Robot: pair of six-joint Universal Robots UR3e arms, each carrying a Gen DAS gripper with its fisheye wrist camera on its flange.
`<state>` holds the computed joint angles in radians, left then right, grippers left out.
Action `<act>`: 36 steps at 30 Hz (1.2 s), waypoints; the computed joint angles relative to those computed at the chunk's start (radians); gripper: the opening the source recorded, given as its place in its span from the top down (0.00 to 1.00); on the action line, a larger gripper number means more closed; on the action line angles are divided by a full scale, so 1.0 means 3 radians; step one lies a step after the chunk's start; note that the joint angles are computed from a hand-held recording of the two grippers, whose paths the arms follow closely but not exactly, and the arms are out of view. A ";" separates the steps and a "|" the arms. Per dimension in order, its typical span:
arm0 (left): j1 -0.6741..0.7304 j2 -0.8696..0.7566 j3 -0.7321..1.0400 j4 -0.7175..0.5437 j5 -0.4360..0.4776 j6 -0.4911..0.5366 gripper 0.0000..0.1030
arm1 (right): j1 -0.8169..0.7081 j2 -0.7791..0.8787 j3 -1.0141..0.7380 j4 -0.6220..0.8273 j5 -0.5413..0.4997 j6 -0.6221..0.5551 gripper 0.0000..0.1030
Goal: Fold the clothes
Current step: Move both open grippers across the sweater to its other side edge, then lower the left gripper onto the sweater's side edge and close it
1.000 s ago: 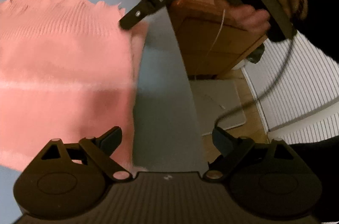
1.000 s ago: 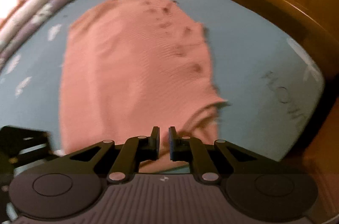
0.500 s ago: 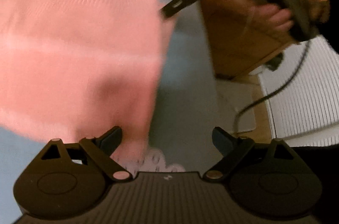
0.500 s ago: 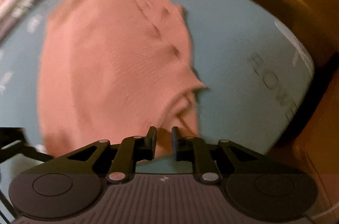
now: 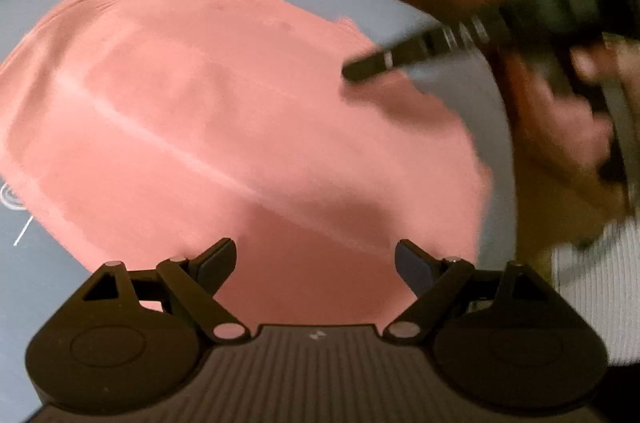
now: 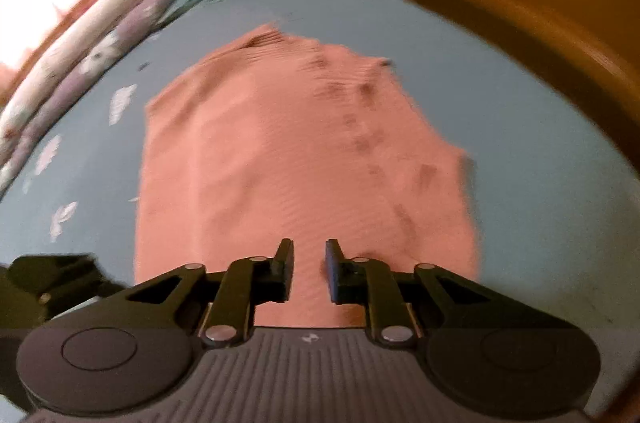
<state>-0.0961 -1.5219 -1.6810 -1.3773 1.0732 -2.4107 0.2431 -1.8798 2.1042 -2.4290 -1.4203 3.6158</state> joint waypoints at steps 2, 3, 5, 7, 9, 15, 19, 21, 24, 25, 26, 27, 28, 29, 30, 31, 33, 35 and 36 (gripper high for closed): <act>0.0032 -0.0114 -0.0152 0.0256 0.0015 -0.0216 0.16 | -0.0086 0.0160 0.0019 -0.0098 0.0201 -0.0026 0.76; 0.0080 -0.0144 -0.0234 0.0339 0.0016 -0.0283 0.16 | -0.0123 0.0213 0.0047 -0.0120 0.0262 -0.0029 0.76; 0.0264 -0.0109 -0.0411 0.0368 -0.0032 -0.0259 0.15 | -0.0280 0.0085 0.0250 -0.0166 0.0412 -0.0106 0.76; 0.0459 0.0021 -0.0575 0.0292 -0.0152 -0.0067 0.15 | -0.0490 -0.0167 0.0426 -0.0060 0.0583 -0.0217 0.77; 0.0529 0.0102 -0.0652 0.0236 -0.0166 0.0028 0.15 | -0.0626 -0.0438 0.0538 0.0140 0.0674 -0.0223 0.77; 0.0650 -0.0149 -0.0295 0.0325 -0.0409 -0.0019 0.15 | -0.0165 -0.0057 -0.0076 0.0341 0.0207 0.0026 0.61; 0.0527 -0.0676 -0.0141 0.1041 -0.0452 -0.0580 0.16 | 0.0096 0.0383 -0.0663 0.0405 0.0017 0.0129 0.62; 0.0527 -0.0942 0.0073 0.1064 -0.0335 -0.0756 0.16 | 0.0205 0.0543 -0.1060 0.0611 -0.0127 0.0118 0.62; 0.0579 -0.1094 0.0209 0.0961 -0.0387 -0.0774 0.17 | 0.0252 0.0721 -0.1644 0.1022 -0.0260 -0.0022 0.61; 0.0618 -0.1067 0.0260 0.0856 -0.0427 -0.0733 0.17 | 0.0240 0.0776 -0.1832 0.1154 -0.0274 -0.0116 0.57; 0.0680 -0.0989 0.0221 0.0856 -0.0495 -0.0702 0.17 | 0.0232 0.0835 -0.1998 0.1240 -0.0306 -0.0227 0.54; 0.0772 -0.0911 0.0142 0.0924 -0.0593 -0.0675 0.17 | 0.0208 0.0896 -0.2112 0.1246 -0.0331 -0.0369 0.49; 0.0884 -0.0874 0.0112 0.0984 -0.0686 -0.0668 0.16 | 0.0170 0.0960 -0.2205 0.1220 -0.0337 -0.0526 0.48; 0.0973 -0.0905 0.0131 0.1061 -0.0737 -0.0721 0.16 | 0.0108 0.1052 -0.2303 0.1184 -0.0314 -0.0691 0.48; 0.1038 -0.0985 0.0190 0.1137 -0.0753 -0.0804 0.16 | 0.0030 0.1164 -0.2391 0.1138 -0.0254 -0.0841 0.48; 0.1089 -0.1094 0.0272 0.1226 -0.0726 -0.0940 0.16 | -0.0044 0.1293 -0.2476 0.1081 -0.0194 -0.0967 0.48; 0.1137 -0.1357 0.0495 0.1358 -0.0632 -0.1275 0.17 | -0.0138 0.1687 -0.2792 0.1013 -0.0125 -0.1163 0.48; 0.1160 -0.1644 0.0740 0.1486 -0.0666 -0.1601 0.17 | -0.0197 0.2120 -0.3223 0.1042 -0.0041 -0.1290 0.48; 0.1184 -0.1762 0.0833 0.1558 -0.0719 -0.1733 0.17 | -0.0215 0.2365 -0.3510 0.1100 -0.0019 -0.1335 0.48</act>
